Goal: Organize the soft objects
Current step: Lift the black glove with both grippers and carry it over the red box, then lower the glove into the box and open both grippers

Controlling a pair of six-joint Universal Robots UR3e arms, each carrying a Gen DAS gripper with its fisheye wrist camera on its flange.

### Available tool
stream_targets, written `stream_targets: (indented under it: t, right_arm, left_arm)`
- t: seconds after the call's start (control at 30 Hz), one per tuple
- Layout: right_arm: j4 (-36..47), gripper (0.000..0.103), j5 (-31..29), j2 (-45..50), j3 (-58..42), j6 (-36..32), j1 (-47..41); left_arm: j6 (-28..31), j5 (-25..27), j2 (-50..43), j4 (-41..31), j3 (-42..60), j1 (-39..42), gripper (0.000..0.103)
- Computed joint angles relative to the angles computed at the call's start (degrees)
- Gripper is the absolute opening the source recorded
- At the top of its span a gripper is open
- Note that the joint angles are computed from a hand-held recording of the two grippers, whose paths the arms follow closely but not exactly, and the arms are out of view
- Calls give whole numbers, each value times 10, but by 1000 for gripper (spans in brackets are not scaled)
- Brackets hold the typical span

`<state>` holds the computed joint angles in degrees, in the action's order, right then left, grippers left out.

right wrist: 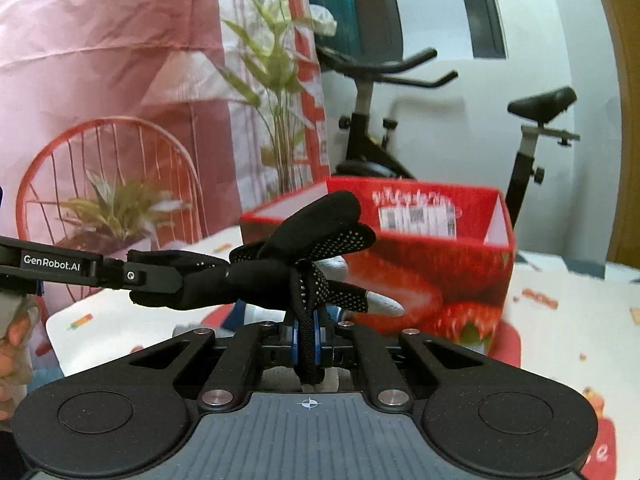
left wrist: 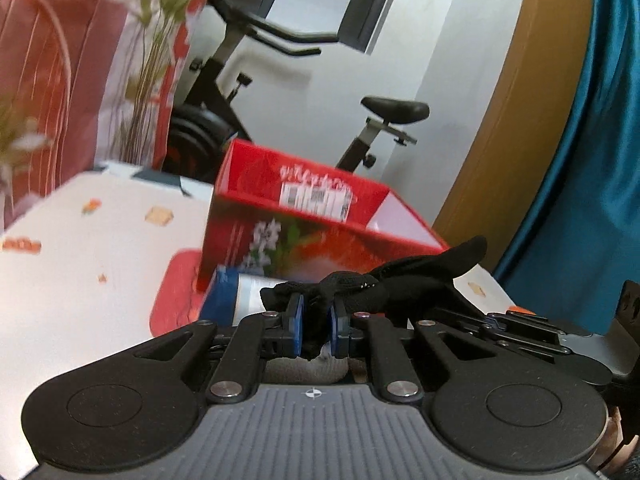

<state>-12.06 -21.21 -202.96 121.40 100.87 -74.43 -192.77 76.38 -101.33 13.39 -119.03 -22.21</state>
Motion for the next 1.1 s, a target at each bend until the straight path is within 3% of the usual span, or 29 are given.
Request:
stream_targets:
  t: [0.13,0.27,0.37,0.57,0.73,0.9,1.1]
  right_arm:
    - [71,6,11,62,-55,-105,-35]
    - [129,6,20,111,-107,-179,-75]
    - [209,6,20,161,-152,-272,-114]
    - [498,6,-29,295,-286,-609,-245]
    - [672,6,-139,341,-390,-766,-382]
    - [812,6,-254,351,-517,-821,-509]
    - [931,6,-397,369,-702,-803,-621]
  left_arm:
    - [15,9,-12,-22,48,-4,14]
    - [56,7,-34,-82,133,-7,14]
    - [63,6,-63,-129,210,-6,14]
    - [76,21,-141,-209,374,-11,14]
    - [66,52,-229,-301,528,-20,14]
    - [62,82,-332,-395,691,-28,14]
    - [63,74,-459,-577,933,-14,14]
